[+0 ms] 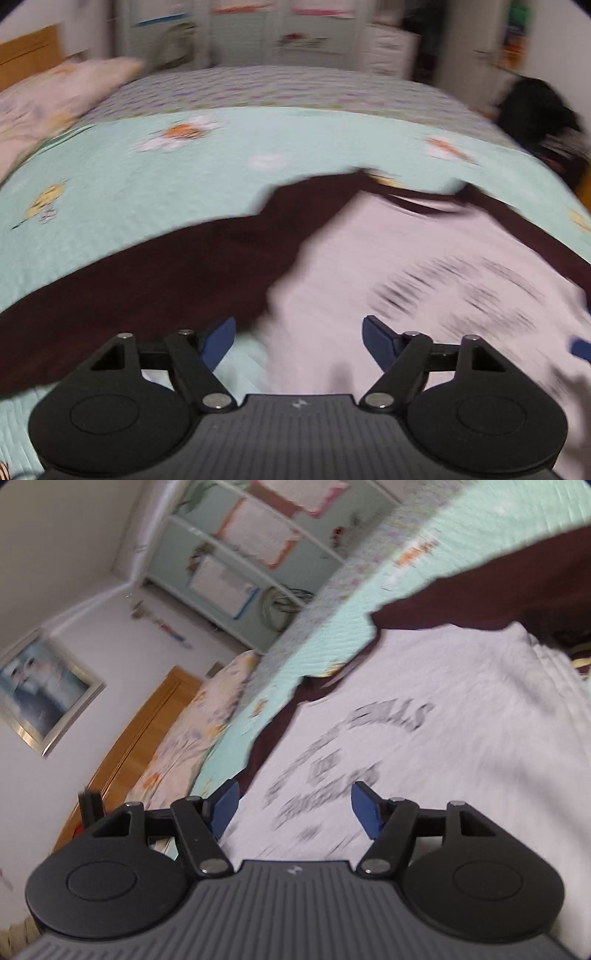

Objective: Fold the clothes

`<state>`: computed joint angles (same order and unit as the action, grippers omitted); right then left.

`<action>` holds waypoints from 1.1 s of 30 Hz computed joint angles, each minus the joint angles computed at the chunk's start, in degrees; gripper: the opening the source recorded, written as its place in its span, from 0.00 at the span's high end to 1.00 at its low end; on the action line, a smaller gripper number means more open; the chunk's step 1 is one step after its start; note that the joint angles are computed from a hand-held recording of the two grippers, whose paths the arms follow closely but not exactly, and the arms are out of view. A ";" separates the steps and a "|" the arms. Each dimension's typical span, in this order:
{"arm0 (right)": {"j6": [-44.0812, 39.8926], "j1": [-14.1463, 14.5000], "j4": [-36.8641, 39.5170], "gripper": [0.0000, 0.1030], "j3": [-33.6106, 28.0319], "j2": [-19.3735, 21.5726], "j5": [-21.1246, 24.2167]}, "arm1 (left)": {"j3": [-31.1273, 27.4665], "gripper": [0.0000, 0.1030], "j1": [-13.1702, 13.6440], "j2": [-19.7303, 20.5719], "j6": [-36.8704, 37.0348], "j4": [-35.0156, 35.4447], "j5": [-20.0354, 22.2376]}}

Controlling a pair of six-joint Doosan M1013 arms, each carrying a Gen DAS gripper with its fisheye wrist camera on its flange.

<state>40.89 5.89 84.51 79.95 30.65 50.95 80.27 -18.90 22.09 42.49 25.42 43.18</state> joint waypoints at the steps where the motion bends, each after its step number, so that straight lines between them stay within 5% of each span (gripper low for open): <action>1: -0.29 0.12 -1.72 0.33 1.57 -1.69 -0.58 | 1.40 0.17 -0.74 -0.89 1.94 -2.38 -0.03; 4: -1.18 1.24 -12.04 0.35 5.85 -6.65 -3.73 | 5.28 0.17 -3.01 -3.27 7.50 -9.31 0.40; 5: -1.28 1.76 -16.65 0.50 7.54 -8.35 -5.41 | 6.62 0.20 -3.55 -3.56 7.43 -9.68 1.98; 6: -0.04 2.10 -21.31 0.85 9.24 -9.87 -7.16 | 8.90 0.20 -4.24 -4.48 6.04 -7.21 0.82; 7: 2.11 2.30 -26.05 1.00 10.86 -11.25 -8.66 | 11.00 0.20 -4.93 -5.34 4.48 -4.74 -0.18; 10: 7.24 1.91 -34.14 1.00 15.47 -14.14 -11.88 | 12.49 0.20 -6.24 -6.76 0.39 -1.51 0.86; 13: 9.75 0.41 -31.93 1.00 19.39 -16.65 -13.12 | 11.39 0.21 -7.59 -7.05 -1.72 -1.14 5.51; 19: 18.84 3.22 -45.55 0.93 19.81 -19.55 -17.33 | 10.13 0.19 -10.76 -7.29 -1.16 0.31 12.65; 28: 15.13 7.39 -43.76 0.89 16.97 -19.55 -18.21 | 10.81 0.19 -13.35 -8.53 -3.55 3.18 10.32; 33: 25.31 6.98 -51.42 0.86 16.04 -17.19 -13.43 | 10.64 0.18 -13.54 -7.26 -0.64 2.53 10.80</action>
